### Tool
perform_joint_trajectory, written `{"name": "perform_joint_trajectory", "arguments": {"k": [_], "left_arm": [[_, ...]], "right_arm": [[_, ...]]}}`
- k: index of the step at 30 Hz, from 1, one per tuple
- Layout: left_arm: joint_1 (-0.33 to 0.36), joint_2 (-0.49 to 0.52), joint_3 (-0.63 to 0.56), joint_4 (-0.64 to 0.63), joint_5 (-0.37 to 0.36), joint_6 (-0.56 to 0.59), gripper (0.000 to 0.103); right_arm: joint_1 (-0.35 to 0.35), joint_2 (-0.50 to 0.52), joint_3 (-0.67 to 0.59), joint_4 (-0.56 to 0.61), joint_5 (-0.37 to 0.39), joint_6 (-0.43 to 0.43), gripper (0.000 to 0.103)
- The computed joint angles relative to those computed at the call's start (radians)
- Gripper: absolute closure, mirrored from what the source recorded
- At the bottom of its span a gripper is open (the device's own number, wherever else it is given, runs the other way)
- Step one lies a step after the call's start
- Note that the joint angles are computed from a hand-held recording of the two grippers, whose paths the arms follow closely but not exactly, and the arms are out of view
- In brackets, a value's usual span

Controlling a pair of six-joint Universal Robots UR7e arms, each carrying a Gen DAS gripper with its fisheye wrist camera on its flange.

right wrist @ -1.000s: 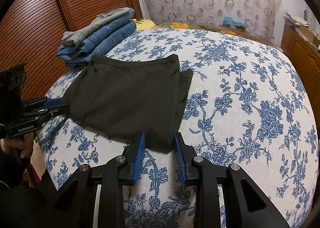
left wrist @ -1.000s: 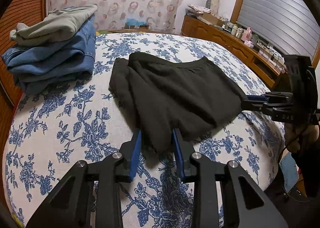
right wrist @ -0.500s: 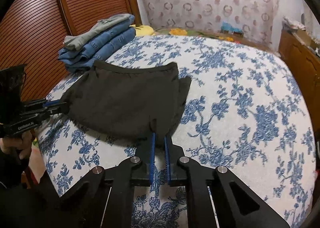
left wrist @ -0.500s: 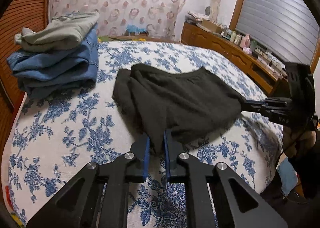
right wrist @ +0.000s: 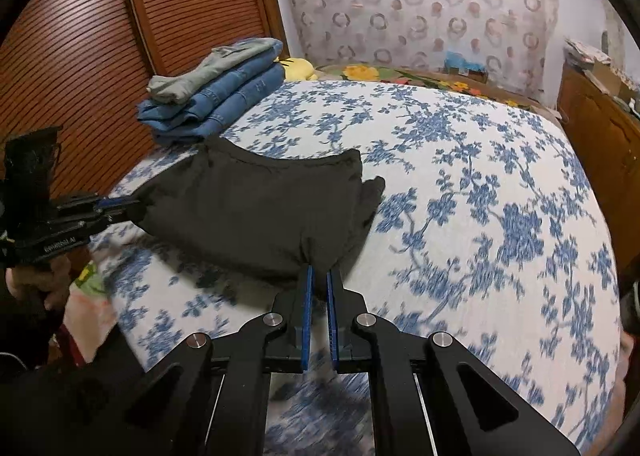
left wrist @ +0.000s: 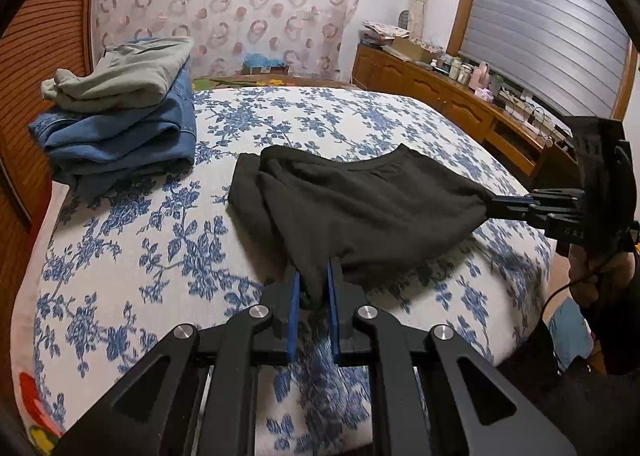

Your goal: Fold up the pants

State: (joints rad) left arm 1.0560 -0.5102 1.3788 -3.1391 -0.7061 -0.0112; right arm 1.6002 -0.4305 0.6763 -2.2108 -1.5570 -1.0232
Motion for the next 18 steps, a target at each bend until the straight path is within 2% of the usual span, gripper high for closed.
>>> {"name": "perform_joint_trajectory", "arguments": {"k": [5, 14, 18], "left_arm": [[-0.010, -0.020, 0.037, 0.000, 0.010, -0.013, 0.090], [-0.022, -0.033, 0.072, 0.026, 0.016, -0.033, 0.090], [-0.019, -0.030, 0.067, 0.046, 0.017, -0.046, 0.090]], "right_arm": [[-0.004, -0.070, 0.124, -0.054, 0.009, -0.018, 0.096], [-0.009, -0.121, 0.212, -0.084, -0.003, -0.034, 0.096], [-0.009, -0.118, 0.210, -0.082, -0.008, -0.025, 0.096]]}}
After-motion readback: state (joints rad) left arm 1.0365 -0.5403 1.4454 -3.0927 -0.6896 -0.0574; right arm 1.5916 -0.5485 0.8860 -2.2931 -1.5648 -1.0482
